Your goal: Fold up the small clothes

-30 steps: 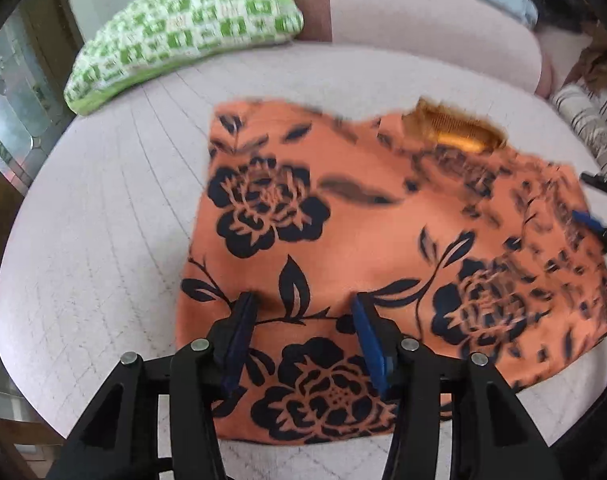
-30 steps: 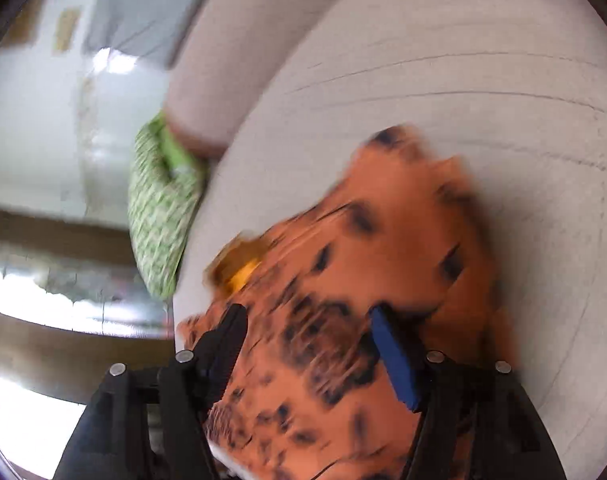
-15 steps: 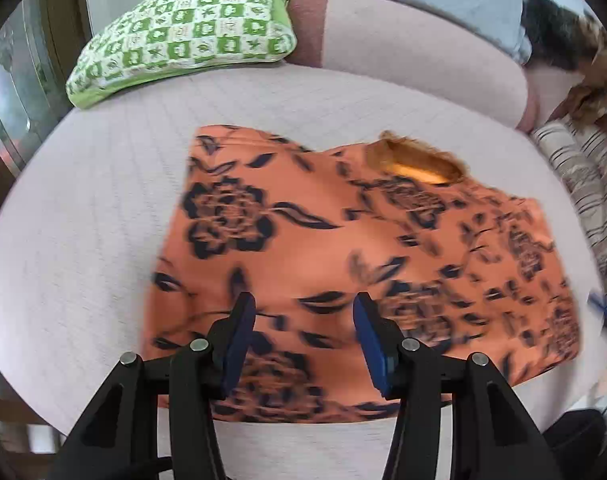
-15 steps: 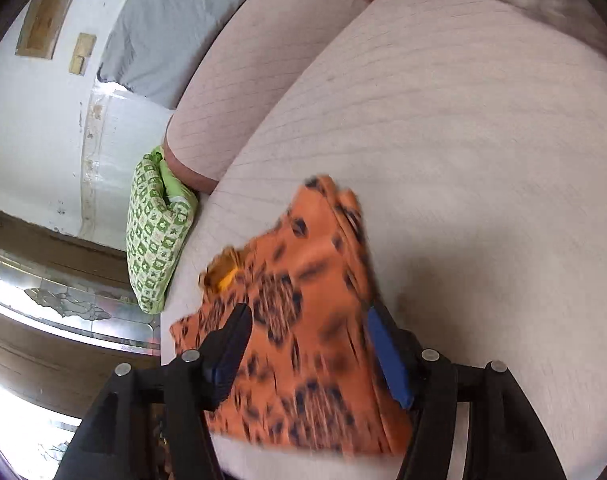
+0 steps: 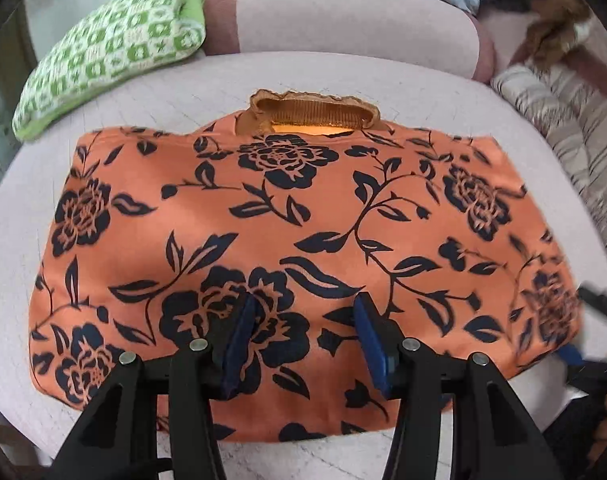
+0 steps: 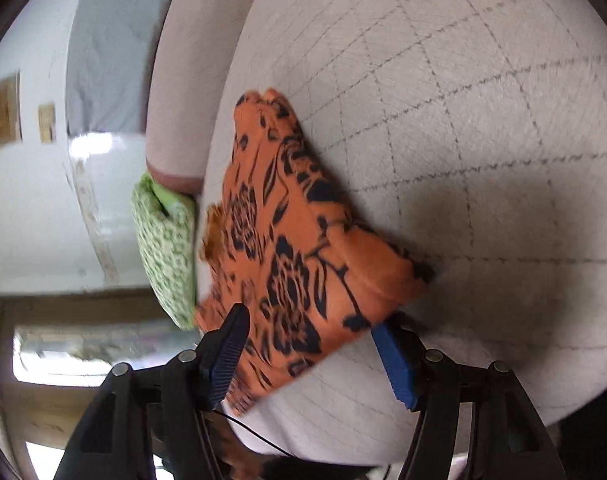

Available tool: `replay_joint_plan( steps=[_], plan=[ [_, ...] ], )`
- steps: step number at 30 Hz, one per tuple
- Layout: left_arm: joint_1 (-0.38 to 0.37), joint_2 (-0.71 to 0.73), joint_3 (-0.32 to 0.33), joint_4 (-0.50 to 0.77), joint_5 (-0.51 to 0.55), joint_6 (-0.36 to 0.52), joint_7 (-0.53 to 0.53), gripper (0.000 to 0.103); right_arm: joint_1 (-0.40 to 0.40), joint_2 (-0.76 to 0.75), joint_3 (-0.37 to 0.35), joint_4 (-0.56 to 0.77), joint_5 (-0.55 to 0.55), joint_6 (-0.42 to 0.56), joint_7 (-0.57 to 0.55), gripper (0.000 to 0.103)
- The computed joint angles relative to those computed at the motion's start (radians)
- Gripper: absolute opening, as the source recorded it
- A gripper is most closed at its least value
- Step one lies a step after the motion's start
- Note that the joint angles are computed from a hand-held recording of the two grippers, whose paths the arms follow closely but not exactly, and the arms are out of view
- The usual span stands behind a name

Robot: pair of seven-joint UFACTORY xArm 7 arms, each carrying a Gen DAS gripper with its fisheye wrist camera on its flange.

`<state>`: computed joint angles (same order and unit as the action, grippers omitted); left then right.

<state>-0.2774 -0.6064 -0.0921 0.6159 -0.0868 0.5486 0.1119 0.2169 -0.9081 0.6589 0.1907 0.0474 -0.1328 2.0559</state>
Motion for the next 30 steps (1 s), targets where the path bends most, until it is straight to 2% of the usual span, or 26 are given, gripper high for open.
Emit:
replay_joint_plan(
  steps=[2,3,5,7,10,11,12,13,14,15,16,17,18,19,20,22,25,27,29,30],
  plan=[
    [0.007,-0.002,-0.014,0.000,0.021,-0.003,-0.001,0.052,-0.051,-0.033,0.039,0.000,-0.001,0.002,0.013,0.046],
    [0.007,-0.003,-0.014,-0.001,0.024,-0.003,0.000,0.052,-0.061,-0.035,0.039,0.000,-0.010,-0.001,0.004,0.021],
    [0.006,-0.001,-0.013,0.005,0.028,0.009,0.002,0.052,-0.067,-0.028,0.028,0.012,-0.035,0.023,-0.032,0.017],
    [0.012,0.000,-0.016,0.006,0.037,0.013,0.000,0.052,-0.067,-0.049,0.023,0.043,-0.062,0.093,-0.068,0.013],
    [0.021,-0.003,-0.029,0.007,0.054,0.019,-0.013,0.052,-0.038,-0.107,-0.004,0.137,-0.144,0.325,-0.176,0.012],
    [0.021,-0.003,-0.029,0.007,0.056,0.022,-0.015,0.052,-0.022,-0.108,-0.007,0.146,-0.156,0.364,-0.196,0.012],
    [0.025,0.005,-0.034,0.011,0.060,0.021,-0.022,0.052,0.003,-0.087,-0.020,0.132,-0.160,0.360,-0.194,0.012],
    [0.030,0.014,-0.041,0.019,0.068,0.026,-0.033,0.052,0.041,-0.037,-0.042,0.093,-0.132,0.315,-0.191,0.012],
    [0.036,0.016,-0.048,0.027,0.077,0.036,-0.045,0.052,0.054,-0.022,-0.023,0.031,-0.061,0.228,-0.145,0.012],
    [0.039,0.017,-0.053,0.034,0.084,0.042,-0.054,0.052,0.054,-0.048,-0.005,-0.009,-0.032,0.166,-0.079,0.014],
    [0.036,0.013,-0.052,0.036,0.084,0.041,-0.058,0.052,0.077,-0.083,-0.027,-0.036,-0.043,0.146,-0.055,0.021],
    [0.030,0.010,-0.049,0.038,0.083,0.038,-0.057,0.052,0.097,-0.088,-0.064,-0.030,-0.086,0.167,-0.073,0.026],
    [0.025,0.006,-0.048,0.037,0.082,0.028,-0.058,0.052,0.130,-0.103,-0.098,-0.012,-0.098,0.231,-0.123,0.040],
    [0.022,0.001,-0.049,0.033,0.080,0.010,-0.060,0.052,0.169,-0.122,-0.138,-0.005,-0.112,0.268,-0.166,0.061],
    [0.020,0.001,-0.050,0.032,0.080,-0.003,-0.065,0.052,0.187,-0.147,-0.149,-0.008,-0.112,0.292,-0.178,0.068],
    [0.013,0.016,-0.051,0.036,0.075,-0.016,-0.074,0.052,0.213,-0.246,-0.161,-0.017,-0.109,0.402,-0.185,0.070],
    [0.025,0.061,-0.070,0.049,0.091,0.002,-0.104,0.052,0.213,-0.341,-0.216,-0.046,-0.116,0.429,-0.224,0.070],
    [0.024,0.059,-0.071,0.029,0.098,-0.032,-0.117,0.054,0.200,-0.300,-0.311,-0.038,-0.136,0.375,-0.344,0.070],
    [0.017,0.055,-0.064,0.021,0.096,-0.045,-0.120,0.054,0.163,-0.169,-0.422,0.009,-0.154,0.244,-0.491,0.070],
    [0.010,0.055,-0.055,0.020,0.089,-0.044,-0.117,0.054,0.180,-0.091,-0.491,0.033,-0.158,0.179,-0.566,0.070]
  ],
)
